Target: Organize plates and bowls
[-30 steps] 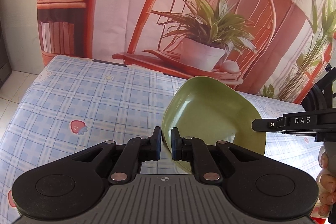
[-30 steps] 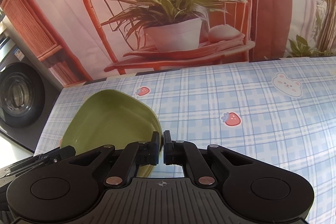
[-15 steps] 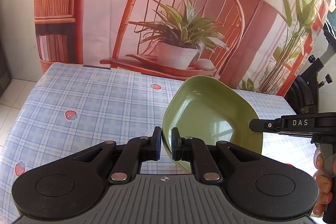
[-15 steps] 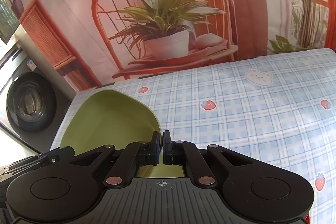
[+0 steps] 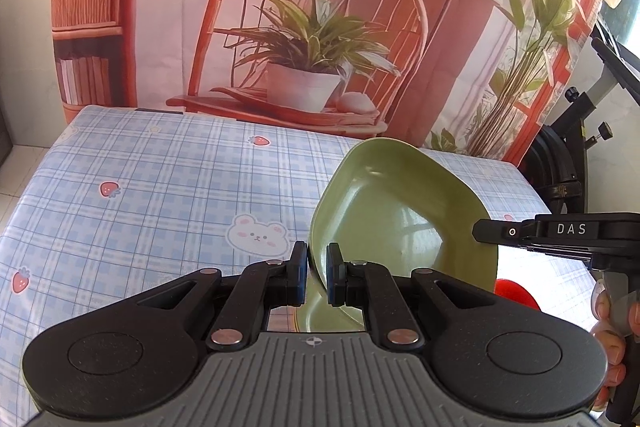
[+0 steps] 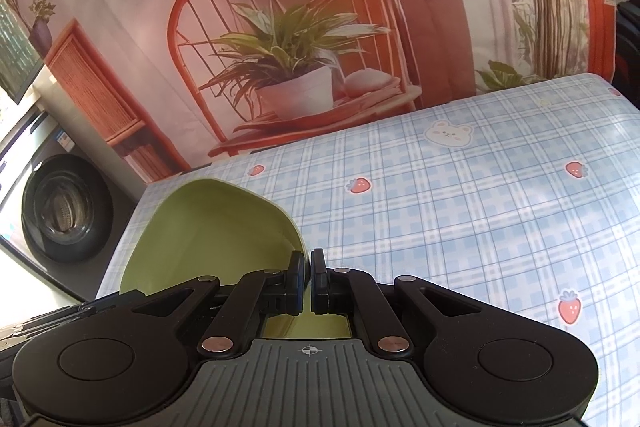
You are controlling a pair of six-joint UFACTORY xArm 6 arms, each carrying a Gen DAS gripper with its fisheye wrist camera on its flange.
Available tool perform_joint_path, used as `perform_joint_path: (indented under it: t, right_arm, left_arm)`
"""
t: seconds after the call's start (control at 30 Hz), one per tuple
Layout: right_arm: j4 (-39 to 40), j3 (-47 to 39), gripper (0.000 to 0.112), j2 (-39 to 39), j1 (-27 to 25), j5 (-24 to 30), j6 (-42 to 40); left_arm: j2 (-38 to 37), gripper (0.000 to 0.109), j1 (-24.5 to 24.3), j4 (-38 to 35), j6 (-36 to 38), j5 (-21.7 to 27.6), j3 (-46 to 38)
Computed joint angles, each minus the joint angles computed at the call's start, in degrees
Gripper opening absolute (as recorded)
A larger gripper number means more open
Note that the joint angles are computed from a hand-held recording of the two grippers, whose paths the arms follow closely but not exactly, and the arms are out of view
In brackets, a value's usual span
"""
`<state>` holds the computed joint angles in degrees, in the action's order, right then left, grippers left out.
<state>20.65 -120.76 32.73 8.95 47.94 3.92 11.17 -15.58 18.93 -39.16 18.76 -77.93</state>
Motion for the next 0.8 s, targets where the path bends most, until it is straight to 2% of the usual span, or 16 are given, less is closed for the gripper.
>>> perform_joint_path:
  t: [0.3,0.8]
  right_arm:
    - [1.6,6.7,0.003,-3.5,-1.1,-1.9,-1.3]
    - [3.2,8.5,0.003,-3.1,-1.4,-2.0,-2.4]
  left_arm:
    - [0.2,0.011,-1.4,-0.1,-0.2,1.3,0.2]
    - [1.9,0.011,-1.5,-0.1,0.6,3.5,-1.2]
